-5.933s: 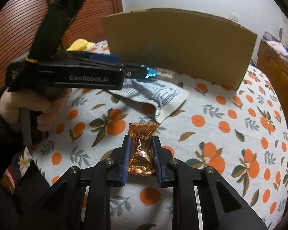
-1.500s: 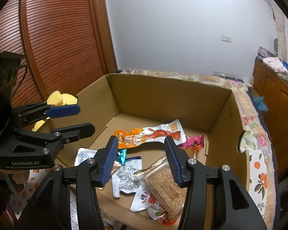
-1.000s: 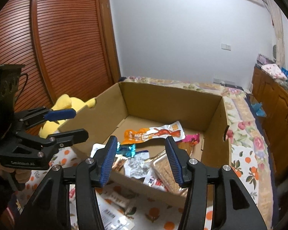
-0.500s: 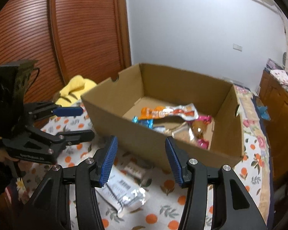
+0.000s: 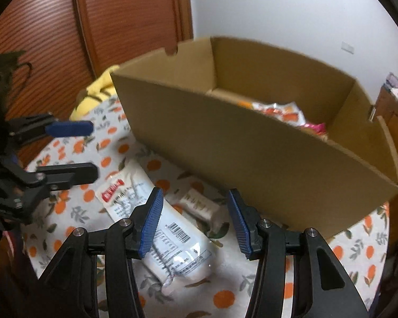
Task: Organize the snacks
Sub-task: 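Move both open grippers down to the white red-label pouch and small clear packet, then grasp the small clear packet with the right gripper while the left grasps the red-label pouch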
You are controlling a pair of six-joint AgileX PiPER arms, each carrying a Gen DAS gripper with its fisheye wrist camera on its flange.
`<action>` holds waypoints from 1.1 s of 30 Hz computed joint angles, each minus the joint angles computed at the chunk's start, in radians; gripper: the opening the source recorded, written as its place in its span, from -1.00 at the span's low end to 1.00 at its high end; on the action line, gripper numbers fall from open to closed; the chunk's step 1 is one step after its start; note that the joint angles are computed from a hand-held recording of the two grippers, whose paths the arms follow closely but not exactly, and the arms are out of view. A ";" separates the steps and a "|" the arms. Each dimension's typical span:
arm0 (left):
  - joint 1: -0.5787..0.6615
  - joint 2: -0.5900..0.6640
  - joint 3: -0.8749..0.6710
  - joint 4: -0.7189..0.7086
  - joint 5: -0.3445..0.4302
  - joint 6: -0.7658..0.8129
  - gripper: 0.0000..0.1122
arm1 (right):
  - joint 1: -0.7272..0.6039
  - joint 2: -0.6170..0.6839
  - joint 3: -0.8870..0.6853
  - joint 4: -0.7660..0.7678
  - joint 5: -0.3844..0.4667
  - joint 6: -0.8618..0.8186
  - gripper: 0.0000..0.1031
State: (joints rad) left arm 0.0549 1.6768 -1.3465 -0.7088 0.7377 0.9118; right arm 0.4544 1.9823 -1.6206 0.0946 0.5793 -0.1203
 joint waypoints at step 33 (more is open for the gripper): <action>0.012 -0.044 0.172 -0.027 -0.036 0.011 0.27 | 0.027 -0.011 0.081 0.015 0.083 -0.053 -0.62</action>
State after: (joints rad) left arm 0.0671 1.6324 -1.1747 -0.7361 0.7021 0.9232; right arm 0.4815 1.9715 -1.5395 0.1096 0.6621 -0.1731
